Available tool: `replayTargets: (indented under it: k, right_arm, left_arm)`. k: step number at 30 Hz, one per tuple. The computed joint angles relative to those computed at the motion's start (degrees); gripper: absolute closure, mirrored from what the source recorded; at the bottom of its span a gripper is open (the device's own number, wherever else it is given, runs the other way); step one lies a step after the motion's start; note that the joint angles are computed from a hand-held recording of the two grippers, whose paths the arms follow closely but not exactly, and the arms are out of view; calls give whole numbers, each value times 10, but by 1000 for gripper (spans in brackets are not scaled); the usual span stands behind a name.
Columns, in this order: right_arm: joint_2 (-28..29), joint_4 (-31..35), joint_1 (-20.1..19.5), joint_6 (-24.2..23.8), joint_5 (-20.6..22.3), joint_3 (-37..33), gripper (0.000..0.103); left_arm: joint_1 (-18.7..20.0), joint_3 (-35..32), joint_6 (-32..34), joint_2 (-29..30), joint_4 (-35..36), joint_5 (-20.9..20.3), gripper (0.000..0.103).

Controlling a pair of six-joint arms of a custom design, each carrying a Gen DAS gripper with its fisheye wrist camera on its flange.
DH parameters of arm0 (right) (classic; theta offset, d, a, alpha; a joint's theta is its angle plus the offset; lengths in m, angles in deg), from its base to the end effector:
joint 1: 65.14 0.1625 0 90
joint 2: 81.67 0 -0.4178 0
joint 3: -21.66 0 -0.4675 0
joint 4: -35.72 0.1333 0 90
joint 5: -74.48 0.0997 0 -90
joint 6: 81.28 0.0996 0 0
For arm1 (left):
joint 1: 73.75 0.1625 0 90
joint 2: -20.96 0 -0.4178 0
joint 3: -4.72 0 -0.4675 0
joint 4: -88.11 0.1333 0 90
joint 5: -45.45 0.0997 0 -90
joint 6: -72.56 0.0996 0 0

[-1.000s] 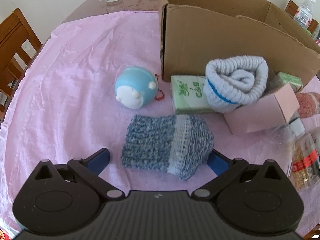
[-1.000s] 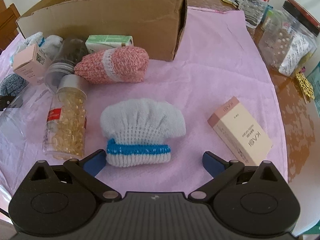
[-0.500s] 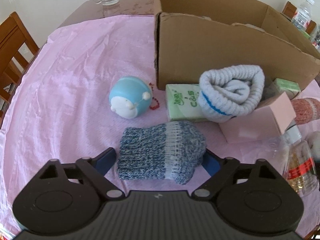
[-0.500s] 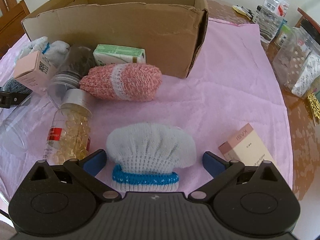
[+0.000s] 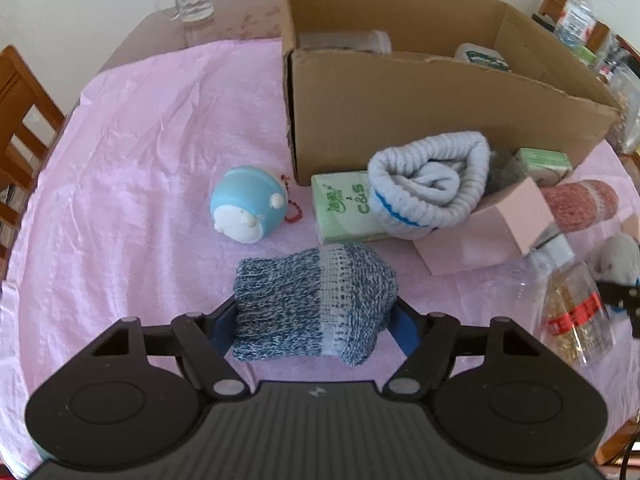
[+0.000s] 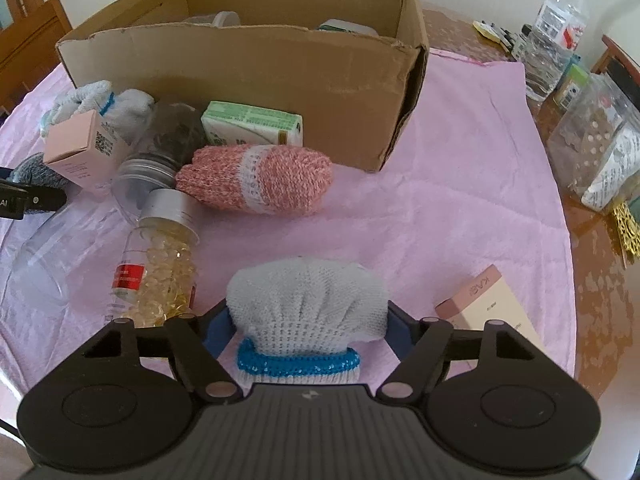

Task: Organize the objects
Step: 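Grasp the grey-blue knit sock with the left tool while the right tool grasps the white knit cap, then carry the sock and cap into the box and open both tools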

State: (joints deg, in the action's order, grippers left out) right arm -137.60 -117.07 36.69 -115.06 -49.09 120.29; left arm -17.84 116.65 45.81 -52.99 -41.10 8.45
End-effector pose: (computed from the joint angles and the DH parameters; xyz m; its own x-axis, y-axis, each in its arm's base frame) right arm 0.2200 -0.6689 0.1479 -0.6032 -0.4985 0.6226 -0.6351 0.7724 0.0032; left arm -0.1516 -0.6037 0.2185 -0.7059 -0.0841 -0.7033 0.2717 0.8848 -0.3786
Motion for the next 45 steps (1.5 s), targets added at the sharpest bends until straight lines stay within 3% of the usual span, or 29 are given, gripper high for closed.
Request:
replayTargets:
  k: [17,23,31,34,37,45]
  right_arm:
    - [-3,82,43,-29,-6,-57,24]
    - [1,105,56,-41,6,-85,24]
    - [25,80,69,-83,23,-125,24]
    - [37,72,72,-97,34,-143,24]
    - [50,70,73,-107,46,-164,24]
    - [87,85,69,-113,62,-221,24]
  left_arm:
    - [-34,-53,53,-27,73,15,28]
    - [-38,-84,131,4,-6,30,28]
    - [-29,-162,238,81,-114,26,28]
    - [-24,-187,264,110,-150,31,19]
    - [-21,-199,274,128,-189,41,6]
    - [-19,-195,226,117,-147,58,5]
